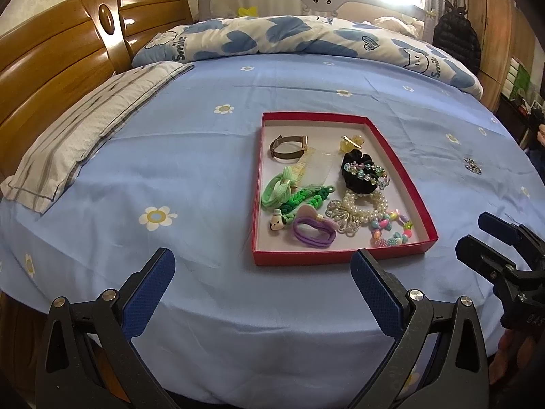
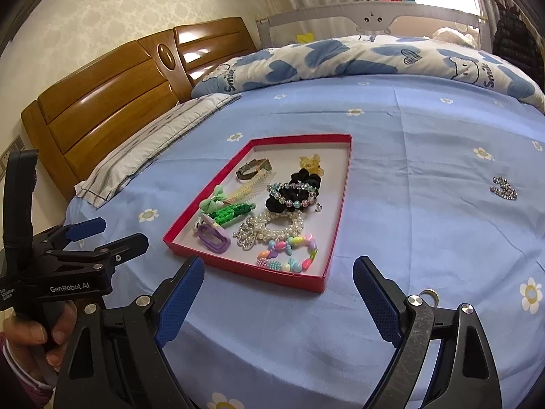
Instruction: Organize jewelry
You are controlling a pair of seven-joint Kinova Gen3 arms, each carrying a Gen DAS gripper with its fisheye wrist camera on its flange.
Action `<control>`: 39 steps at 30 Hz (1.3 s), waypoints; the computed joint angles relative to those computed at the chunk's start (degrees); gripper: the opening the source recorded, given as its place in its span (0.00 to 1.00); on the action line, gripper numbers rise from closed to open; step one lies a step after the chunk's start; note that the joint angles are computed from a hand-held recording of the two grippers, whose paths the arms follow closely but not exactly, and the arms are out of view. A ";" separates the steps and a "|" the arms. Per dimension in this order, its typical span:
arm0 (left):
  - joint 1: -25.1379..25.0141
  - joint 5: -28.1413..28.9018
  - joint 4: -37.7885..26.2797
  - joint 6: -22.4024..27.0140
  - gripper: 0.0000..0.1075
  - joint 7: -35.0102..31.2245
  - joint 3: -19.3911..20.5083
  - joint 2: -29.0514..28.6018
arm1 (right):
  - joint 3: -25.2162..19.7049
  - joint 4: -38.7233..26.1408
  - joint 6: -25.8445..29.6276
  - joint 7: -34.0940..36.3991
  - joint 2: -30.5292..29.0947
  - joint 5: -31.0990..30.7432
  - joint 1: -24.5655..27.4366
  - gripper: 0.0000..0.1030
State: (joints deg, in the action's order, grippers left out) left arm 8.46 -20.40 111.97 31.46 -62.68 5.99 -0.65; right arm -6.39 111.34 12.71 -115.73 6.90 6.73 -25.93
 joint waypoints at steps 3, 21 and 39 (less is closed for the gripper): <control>0.10 -0.13 0.09 -0.04 0.96 0.09 0.11 -0.11 | 1.19 0.56 -0.92 -2.30 -0.26 2.34 -1.50 0.88; 0.14 -0.28 0.03 -0.04 0.96 0.35 0.24 -0.22 | 0.92 0.96 -1.63 -3.84 -0.58 3.51 -1.26 0.88; 0.16 -0.39 -0.14 0.39 0.96 0.16 0.30 -0.36 | 0.18 0.92 -1.97 -2.44 -0.95 1.40 -0.46 0.88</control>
State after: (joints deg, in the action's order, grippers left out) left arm 8.63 -20.79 111.83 31.85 -62.52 6.29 -1.02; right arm -6.20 112.26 10.74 -118.17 5.95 8.13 -26.38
